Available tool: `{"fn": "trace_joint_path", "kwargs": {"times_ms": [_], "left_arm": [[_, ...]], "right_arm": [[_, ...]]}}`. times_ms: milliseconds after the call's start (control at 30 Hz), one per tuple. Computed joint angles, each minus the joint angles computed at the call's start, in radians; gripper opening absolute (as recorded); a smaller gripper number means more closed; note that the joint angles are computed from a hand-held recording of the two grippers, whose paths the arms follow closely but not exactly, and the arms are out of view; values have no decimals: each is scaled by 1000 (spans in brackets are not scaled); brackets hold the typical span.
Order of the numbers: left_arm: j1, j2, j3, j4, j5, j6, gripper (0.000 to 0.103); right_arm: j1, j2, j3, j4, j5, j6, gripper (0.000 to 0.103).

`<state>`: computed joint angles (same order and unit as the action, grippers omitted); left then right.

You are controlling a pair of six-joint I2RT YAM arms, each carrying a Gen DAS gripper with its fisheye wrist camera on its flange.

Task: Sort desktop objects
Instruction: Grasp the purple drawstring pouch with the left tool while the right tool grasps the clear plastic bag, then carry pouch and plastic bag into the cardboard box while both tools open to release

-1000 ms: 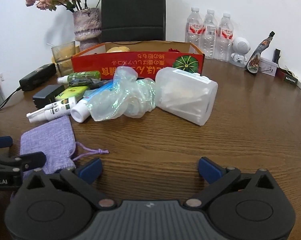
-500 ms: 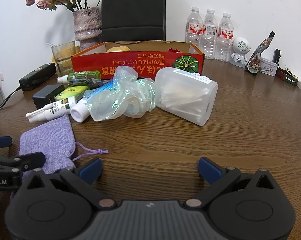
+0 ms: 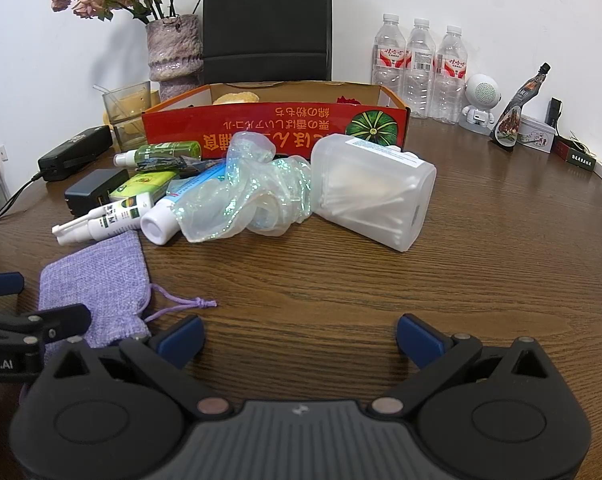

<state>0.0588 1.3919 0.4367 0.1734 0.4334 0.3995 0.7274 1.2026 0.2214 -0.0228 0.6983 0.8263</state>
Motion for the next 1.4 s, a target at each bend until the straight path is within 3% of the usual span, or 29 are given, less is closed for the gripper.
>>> {"fn": "trace_joint_path", "kwargs": {"times_ms": [333, 400, 467, 500, 567, 633, 800, 867, 967, 1033, 1067, 1133, 1167, 1200, 1267, 1333, 1400], "left_arm": [[-3, -2, -1, -2, 6, 8, 103], [3, -8, -10, 2, 31, 26, 95], [11, -24, -28, 14, 68, 43, 69], [14, -33, -38, 20, 85, 49, 63], [18, -42, -46, 20, 117, 59, 22], [15, -44, -46, 17, 129, 62, 9], [36, -76, -54, 1, 130, 40, 5], [79, -108, -44, -23, 161, 29, 5], [144, -158, -32, -23, 230, -11, 5], [181, -188, -19, -28, 276, -42, 5], [195, -202, -15, -33, 297, -50, 5], [214, -227, -15, -29, 326, -60, 5], [218, -236, -16, -30, 331, -62, 5], [225, -241, -14, -34, 334, -62, 5], [242, -244, -4, -51, 340, -59, 5], [262, -236, 19, -81, 362, -52, 5], [271, -202, 66, -130, 404, -35, 5]], "right_arm": [[-2, -3, -2, 0, -1, -2, 103], [-2, -4, -3, 1, -1, -2, 103], [-1, -3, -2, 0, -1, -2, 103], [-1, -3, -2, 0, -1, -2, 103], [-1, -3, -2, 0, -1, -2, 103], [-1, -3, -2, 0, -1, -2, 103], [-4, -19, -3, -2, -11, -15, 100], [-14, -74, -17, 24, -34, -64, 90], [-74, -126, -3, 93, -90, -162, 89], [-147, -77, 42, 165, -153, -223, 89], [-186, -28, 74, 195, -191, -243, 84], [-260, 92, 155, 210, -261, -252, 51], [-287, 152, 199, 197, -281, -244, 21], [-293, 200, 231, 174, -266, -228, 13], [-260, 207, 214, 181, -218, -205, 8], [-192, 104, 148, 166, -164, -165, 5], [-65, -31, 110, 80, -1, -131, 2]]}}
